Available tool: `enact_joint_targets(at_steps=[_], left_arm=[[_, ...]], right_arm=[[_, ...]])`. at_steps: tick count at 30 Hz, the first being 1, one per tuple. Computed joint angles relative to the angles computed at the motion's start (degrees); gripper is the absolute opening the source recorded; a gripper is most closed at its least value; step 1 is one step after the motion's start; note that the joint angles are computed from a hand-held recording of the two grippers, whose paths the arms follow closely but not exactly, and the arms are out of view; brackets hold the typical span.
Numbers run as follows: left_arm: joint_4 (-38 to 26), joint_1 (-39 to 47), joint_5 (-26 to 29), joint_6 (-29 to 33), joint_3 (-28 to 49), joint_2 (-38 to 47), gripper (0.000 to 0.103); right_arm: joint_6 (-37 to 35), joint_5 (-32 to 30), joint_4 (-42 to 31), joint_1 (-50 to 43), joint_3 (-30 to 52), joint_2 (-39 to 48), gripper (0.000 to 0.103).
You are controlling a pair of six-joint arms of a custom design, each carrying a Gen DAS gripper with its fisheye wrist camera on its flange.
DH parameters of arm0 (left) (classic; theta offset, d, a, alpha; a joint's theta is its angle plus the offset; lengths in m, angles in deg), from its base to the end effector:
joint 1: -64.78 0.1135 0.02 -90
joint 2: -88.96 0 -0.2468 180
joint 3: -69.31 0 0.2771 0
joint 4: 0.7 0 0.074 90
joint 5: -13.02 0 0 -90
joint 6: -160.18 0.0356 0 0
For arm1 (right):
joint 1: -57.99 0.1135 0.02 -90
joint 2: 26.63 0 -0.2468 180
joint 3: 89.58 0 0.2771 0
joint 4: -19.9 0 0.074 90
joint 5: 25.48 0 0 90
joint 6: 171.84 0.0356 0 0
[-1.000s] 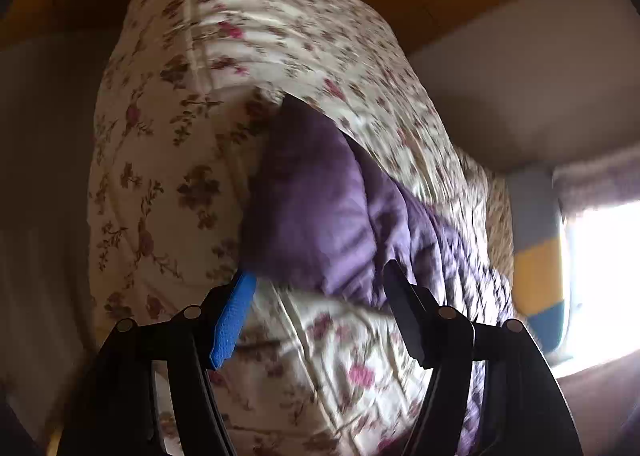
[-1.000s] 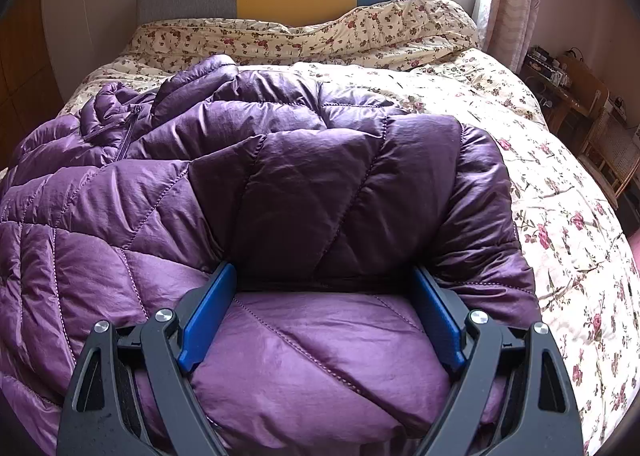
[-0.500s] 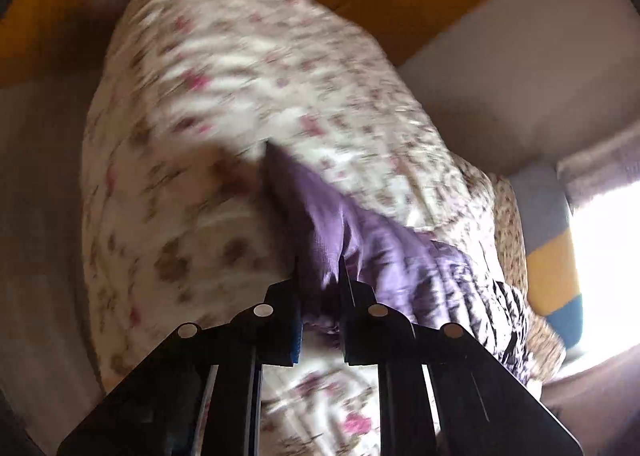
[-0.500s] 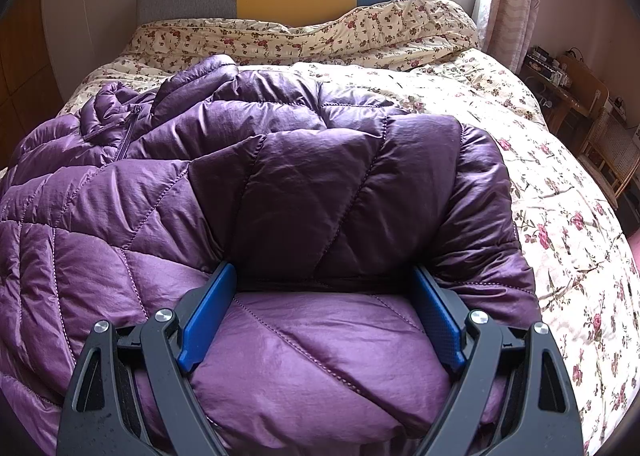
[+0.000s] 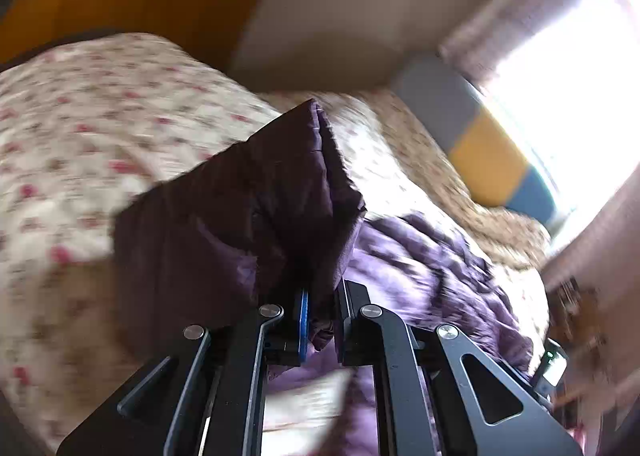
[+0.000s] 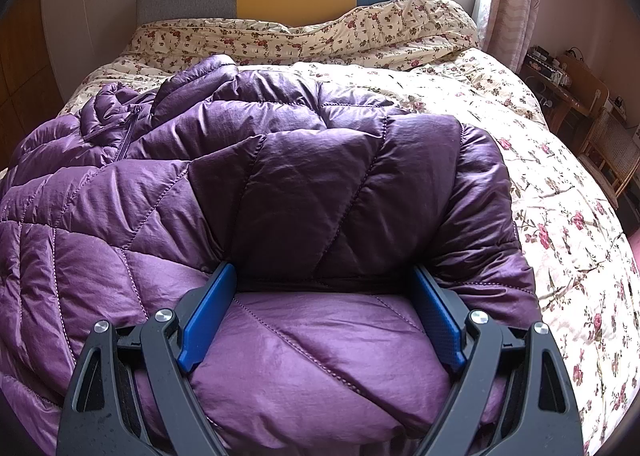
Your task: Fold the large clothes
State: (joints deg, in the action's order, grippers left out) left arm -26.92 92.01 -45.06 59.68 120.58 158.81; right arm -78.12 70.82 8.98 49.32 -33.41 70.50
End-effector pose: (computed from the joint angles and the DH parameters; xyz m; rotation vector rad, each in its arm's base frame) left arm 0.2501 0.1075 0.1835 -0.4725 2.2087 -0.4988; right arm 0.3231 -0.0532 0.0907 0.3140 2.4567 -0.1731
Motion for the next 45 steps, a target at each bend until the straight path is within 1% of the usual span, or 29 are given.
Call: enact_joint_targets(at_steps=[2, 3, 5, 7, 9, 12, 17, 24, 29, 32, 33, 34, 36, 41, 42, 45], left_arm=[[1.3, -6.2, -1.7, -2.2, 0.5, 0.8, 0.009], [2.4, -10.4, -2.3, -3.8, 1.6, 2.7, 0.009], [3.9, -16.3, -3.7, -5.7, 2.2, 4.0, 0.009], [6.0, -22.5, -5.1, -7.6, 3.7, 7.1, 0.009], [8.3, -27.9, -5.1, -9.8, 5.5, 10.7, 0.009], [11.2, -33.5, -3.9, -12.5, 9.0, 16.2, 0.009], [13.9, -40.0, -2.6, -14.3, 13.1, 22.3, 0.009], [18.0, -44.8, 1.5, -16.9, 17.2, 29.5, 0.009], [18.3, -46.8, 2.4, -16.3, 19.5, 32.7, 0.009], [17.8, -46.9, 3.9, -16.6, 21.0, 34.6, 0.009], [17.5, -46.8, 4.1, -16.5, 21.3, 34.8, 0.018], [17.4, -46.8, 4.6, -16.4, 21.5, 35.0, 0.032], [18.8, -46.7, 5.5, -17.2, 20.7, 34.7, 0.05], [19.1, -45.9, 5.7, -17.3, 19.1, 32.6, 0.051], [19.4, -45.1, 6.1, -17.4, 18.0, 31.5, 0.051], [18.6, -42.9, 4.4, -16.2, 14.6, 27.3, 0.051]], right_arm=[[0.0, 0.0, 0.0, 0.0, 0.0, 0.0, 0.087], [0.0, -0.1, 0.0, -0.1, 0.0, 0.0, 0.087], [0.0, 0.0, 0.1, 0.0, 0.0, 0.0, 0.087], [0.1, -0.1, 0.0, 0.0, 0.0, -0.1, 0.087], [0.1, 0.0, -0.1, 0.0, -0.1, -0.2, 0.087], [0.1, -0.3, -0.1, -0.1, 0.0, -0.2, 0.087], [0.3, -0.4, -0.1, -0.1, 0.1, -0.1, 0.087], [0.6, -0.2, -0.3, 0.2, 0.2, -0.2, 0.087], [0.5, -0.4, -0.2, 0.0, 0.0, -0.2, 0.087], [0.6, -0.3, -0.3, 0.1, 0.2, -0.2, 0.087], [0.6, -0.3, -0.3, 0.1, 0.2, -0.2, 0.087], [0.7, -0.2, -0.3, 0.2, 0.2, -0.2, 0.087], [0.7, -0.1, -0.4, 0.3, 0.3, -0.2, 0.087], [0.6, -0.3, -0.2, 0.1, 0.1, -0.2, 0.087], [0.7, -0.1, -0.4, 0.3, 0.3, -0.1, 0.087], [0.6, -0.3, -0.3, 0.0, 0.1, -0.2, 0.087]])
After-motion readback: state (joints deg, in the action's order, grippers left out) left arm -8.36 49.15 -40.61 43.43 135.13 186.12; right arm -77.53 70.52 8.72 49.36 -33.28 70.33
